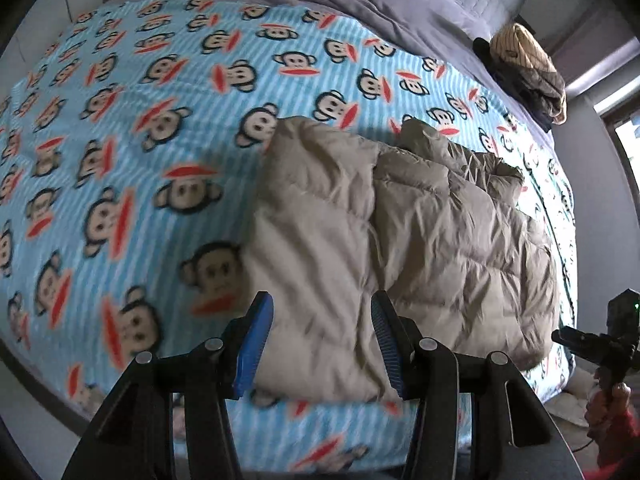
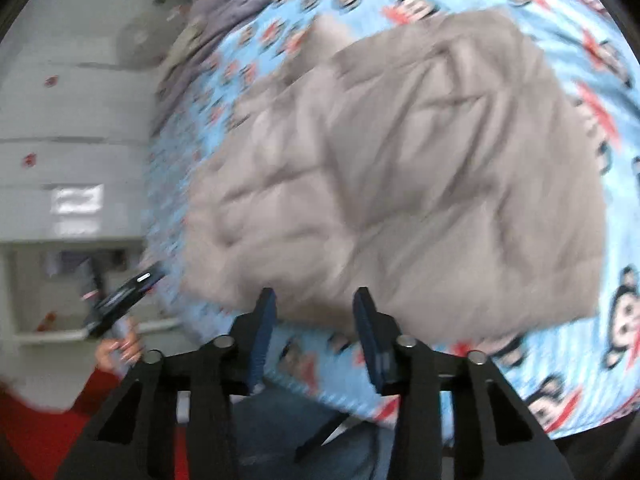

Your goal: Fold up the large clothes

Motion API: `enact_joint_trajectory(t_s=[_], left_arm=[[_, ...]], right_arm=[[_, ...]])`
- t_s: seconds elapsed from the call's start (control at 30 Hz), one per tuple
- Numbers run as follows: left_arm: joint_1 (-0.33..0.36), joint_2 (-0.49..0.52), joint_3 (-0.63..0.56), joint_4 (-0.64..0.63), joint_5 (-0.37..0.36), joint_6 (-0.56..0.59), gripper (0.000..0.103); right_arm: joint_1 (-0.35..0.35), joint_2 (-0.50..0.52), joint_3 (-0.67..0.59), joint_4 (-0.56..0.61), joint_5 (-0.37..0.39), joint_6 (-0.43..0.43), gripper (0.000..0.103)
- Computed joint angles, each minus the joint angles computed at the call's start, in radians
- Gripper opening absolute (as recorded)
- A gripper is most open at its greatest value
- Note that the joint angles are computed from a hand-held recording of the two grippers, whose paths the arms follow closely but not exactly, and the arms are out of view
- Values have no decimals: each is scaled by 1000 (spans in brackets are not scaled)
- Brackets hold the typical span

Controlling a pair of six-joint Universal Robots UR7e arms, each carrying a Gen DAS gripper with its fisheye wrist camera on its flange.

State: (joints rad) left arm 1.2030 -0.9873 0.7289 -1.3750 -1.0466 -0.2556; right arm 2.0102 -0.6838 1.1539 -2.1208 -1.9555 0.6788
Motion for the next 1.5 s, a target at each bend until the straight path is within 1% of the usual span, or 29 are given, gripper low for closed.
enact_joint_trajectory(t_s=[0.07, 0.1, 0.13, 0.17, 0.2, 0.27, 0.33, 0.4, 0.47, 0.5, 0.57, 0.63, 0.7, 0.73, 0.77, 0.8, 0.83, 0.87, 0.93, 0.97, 1.07, 1.13, 1.17, 1.2, 1.23, 1.3, 1.33, 1.4, 1.5], left_arm=[[8, -2, 50, -13, 32, 15, 52], [14, 2, 86, -3, 87, 15, 52], [16, 4, 114, 3, 118, -1, 52], [30, 14, 124, 50, 155, -43, 52], [42, 16, 135, 60, 151, -68, 52], [46, 15, 135, 69, 152, -113, 52], [25, 19, 120, 96, 190, -144, 52], [1, 17, 117, 108, 225, -161, 52], [-25, 9, 118, 105, 238, -187, 52], [-37, 1, 126, 91, 239, -198, 52], [-60, -11, 139, 74, 242, -227, 52], [-79, -23, 149, 56, 239, -250, 52], [-90, -22, 136, 52, 226, -259, 52], [-93, -25, 136, 46, 217, -255, 60], [-97, -30, 144, 36, 216, -251, 87], [-103, -43, 169, -2, 237, -232, 99], [-113, -60, 201, -29, 259, -227, 103], [-115, -66, 215, -65, 268, -187, 103], [-106, -52, 184, -50, 236, -154, 103], [-98, -40, 157, -34, 218, -127, 103], [-85, -28, 127, -38, 224, -44, 103], [-71, -24, 112, -49, 211, -16, 103], [-55, -11, 79, -38, 186, 2, 103], [-43, 4, 48, -14, 172, 14, 103], [-36, 10, 37, -3, 168, 24, 103], [-21, 30, 0, 33, 172, 77, 103], [-18, 33, -6, 39, 174, 103, 103], [-12, 33, -14, 45, 172, 139, 103], [-5, 30, -20, 50, 168, 166, 103]], right_arm=[[-5, 14, -50, 86, -123, 65, 38], [-4, 21, -56, 112, -165, 95, 38], [-9, 22, -56, 128, -201, 121, 38], [-20, 10, -35, 114, -212, 134, 38], [-21, 18, -44, 109, -212, 152, 38], [-44, -17, 21, 52, -184, 179, 37], [-52, -17, 31, 42, -178, 186, 37], [-50, 16, -15, 75, -189, 162, 38], [-43, 46, -71, 129, -198, 128, 38], [-36, 58, -87, 138, -201, 116, 38], [-29, 71, -118, 157, -200, 64, 38], [-19, 84, -142, 158, -184, 19, 39], [-11, 97, -169, 178, -169, -5, 42], [-7, 107, -186, 194, -164, -15, 44], [-2, 126, -217, 219, -158, -27, 44], [3, 140, -238, 231, -154, -38, 45], [9, 157, -260, 241, -154, -46, 47], [18, 180, -290, 253, -156, -53, 48], [32, 202, -310, 250, -162, -56, 53], [40, 218, -323, 251, -169, -44, 54], [56, 265, -354, 240, -169, 18, 55], [70, 308, -396, 245, -177, 40, 63], [80, 337, -427, 252, -191, 47, 65], [89, 356, -446, 252, -203, 49, 71], [101, 382, -471, 250, -222, 51, 84], [121, 419, -495, 221, -257, 54, 92], [129, 436, -505, 205, -261, 59, 92], [136, 467, -542, 226, -238, 94, 92], [127, 495, -586, 283, -134, 139, 92]])
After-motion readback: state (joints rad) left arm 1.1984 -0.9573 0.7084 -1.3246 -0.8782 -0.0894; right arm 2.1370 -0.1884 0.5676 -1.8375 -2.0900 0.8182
